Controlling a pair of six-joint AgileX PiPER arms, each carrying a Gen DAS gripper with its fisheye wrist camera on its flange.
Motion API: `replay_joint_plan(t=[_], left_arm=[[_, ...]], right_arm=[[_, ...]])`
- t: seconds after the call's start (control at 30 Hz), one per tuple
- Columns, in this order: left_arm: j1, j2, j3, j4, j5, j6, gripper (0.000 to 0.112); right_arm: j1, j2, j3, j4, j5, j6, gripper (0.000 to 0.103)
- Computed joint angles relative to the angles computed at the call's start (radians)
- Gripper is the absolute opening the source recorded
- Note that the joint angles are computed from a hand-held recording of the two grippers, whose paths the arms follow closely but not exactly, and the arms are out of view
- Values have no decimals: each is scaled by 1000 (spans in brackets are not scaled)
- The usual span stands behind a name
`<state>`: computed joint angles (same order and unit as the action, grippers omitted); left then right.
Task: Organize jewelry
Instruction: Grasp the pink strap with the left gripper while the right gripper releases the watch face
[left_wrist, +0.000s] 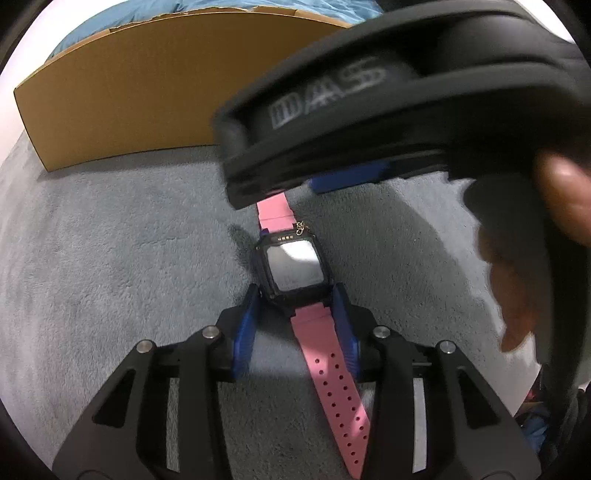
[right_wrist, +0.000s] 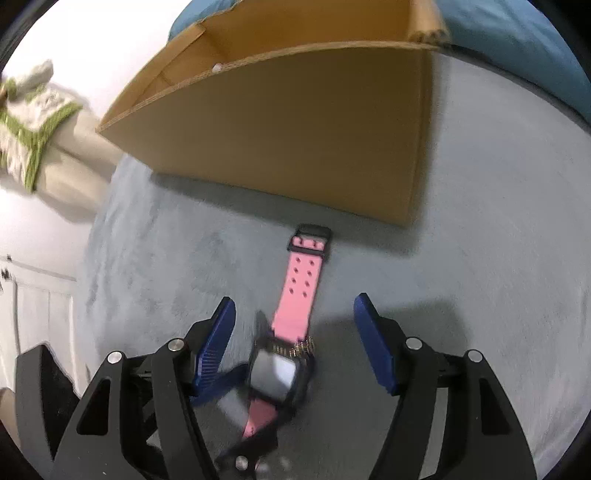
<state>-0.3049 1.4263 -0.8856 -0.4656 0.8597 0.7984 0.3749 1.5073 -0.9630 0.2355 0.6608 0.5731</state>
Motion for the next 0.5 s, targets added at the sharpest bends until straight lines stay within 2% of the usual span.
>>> replay_joint_plan(t=[0.07,0.1,0.13,0.37,0.4,0.43,0.5], left_arm=[[-3,-10,14,-3,-14,6,37],[-3,-16,22,-5,-19,10,37],[-3,-18,28,-6,-24,9,37],[28,-8,33,-41,-12,51,37],[39,-4,27,-47,-5,64,37],[54,-5,22,-50,6,76,37],[93,7,3,-63,33,109,37]], right_arm=[[26,42,-48,-56,27,5,46],[39,65,-74,-87,56,15,27],[45,77,-85,-102,70,20,24],[2,82,-63,-9,45,-42,22],[1,72,-54,-5,35,-42,20],[-8,44,-30,-11,22,-41,9],[-18,4,6,10,-4,-50,7]])
